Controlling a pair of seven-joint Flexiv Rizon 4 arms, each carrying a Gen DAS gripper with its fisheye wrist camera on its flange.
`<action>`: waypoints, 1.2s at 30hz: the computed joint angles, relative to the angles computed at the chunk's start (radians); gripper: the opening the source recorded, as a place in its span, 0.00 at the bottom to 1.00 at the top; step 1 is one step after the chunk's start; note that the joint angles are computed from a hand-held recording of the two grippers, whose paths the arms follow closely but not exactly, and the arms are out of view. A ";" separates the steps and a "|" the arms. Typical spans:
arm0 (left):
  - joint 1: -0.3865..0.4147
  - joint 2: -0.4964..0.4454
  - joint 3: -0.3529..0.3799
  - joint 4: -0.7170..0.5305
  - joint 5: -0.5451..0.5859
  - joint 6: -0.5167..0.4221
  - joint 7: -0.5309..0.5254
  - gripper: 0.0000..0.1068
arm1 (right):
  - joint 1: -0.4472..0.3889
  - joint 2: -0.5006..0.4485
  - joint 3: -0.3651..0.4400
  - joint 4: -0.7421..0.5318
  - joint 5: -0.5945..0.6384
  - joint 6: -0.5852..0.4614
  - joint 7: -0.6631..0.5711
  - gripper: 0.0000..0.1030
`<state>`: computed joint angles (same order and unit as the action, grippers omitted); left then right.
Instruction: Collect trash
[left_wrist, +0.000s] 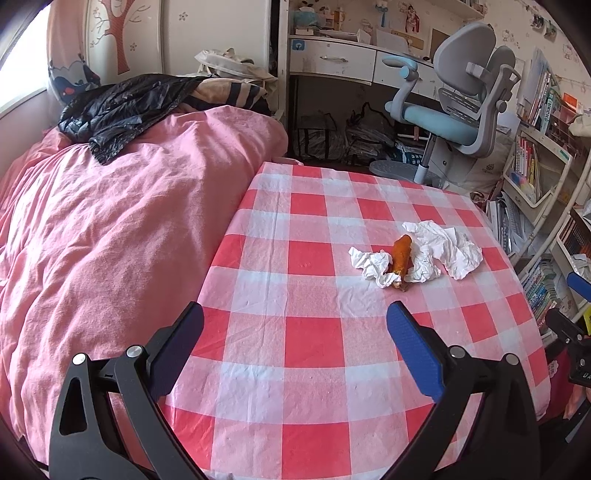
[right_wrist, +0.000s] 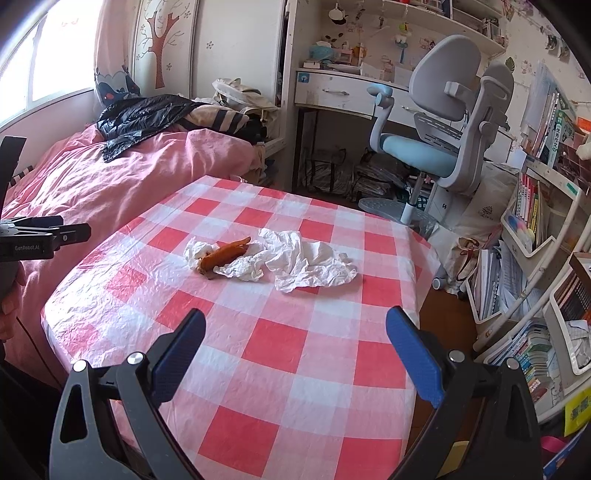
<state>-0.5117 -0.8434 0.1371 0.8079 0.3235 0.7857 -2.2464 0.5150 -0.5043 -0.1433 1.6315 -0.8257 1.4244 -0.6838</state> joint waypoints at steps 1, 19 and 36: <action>0.000 0.001 0.000 0.001 0.001 0.000 0.000 0.89 | 0.001 -0.001 0.000 -0.001 0.000 -0.001 0.000 0.91; 0.005 0.004 -0.005 0.006 -0.010 -0.002 0.000 0.89 | 0.005 -0.001 -0.001 0.002 -0.008 -0.004 -0.001 0.91; 0.007 -0.001 -0.007 0.004 -0.013 -0.018 0.004 0.89 | 0.003 0.000 0.003 0.002 -0.013 -0.009 -0.002 0.91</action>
<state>-0.5050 -0.8440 0.1304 0.8115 0.3101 0.7676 -2.2426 0.5179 -0.5042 -0.1406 1.6339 -0.8389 1.4159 -0.6862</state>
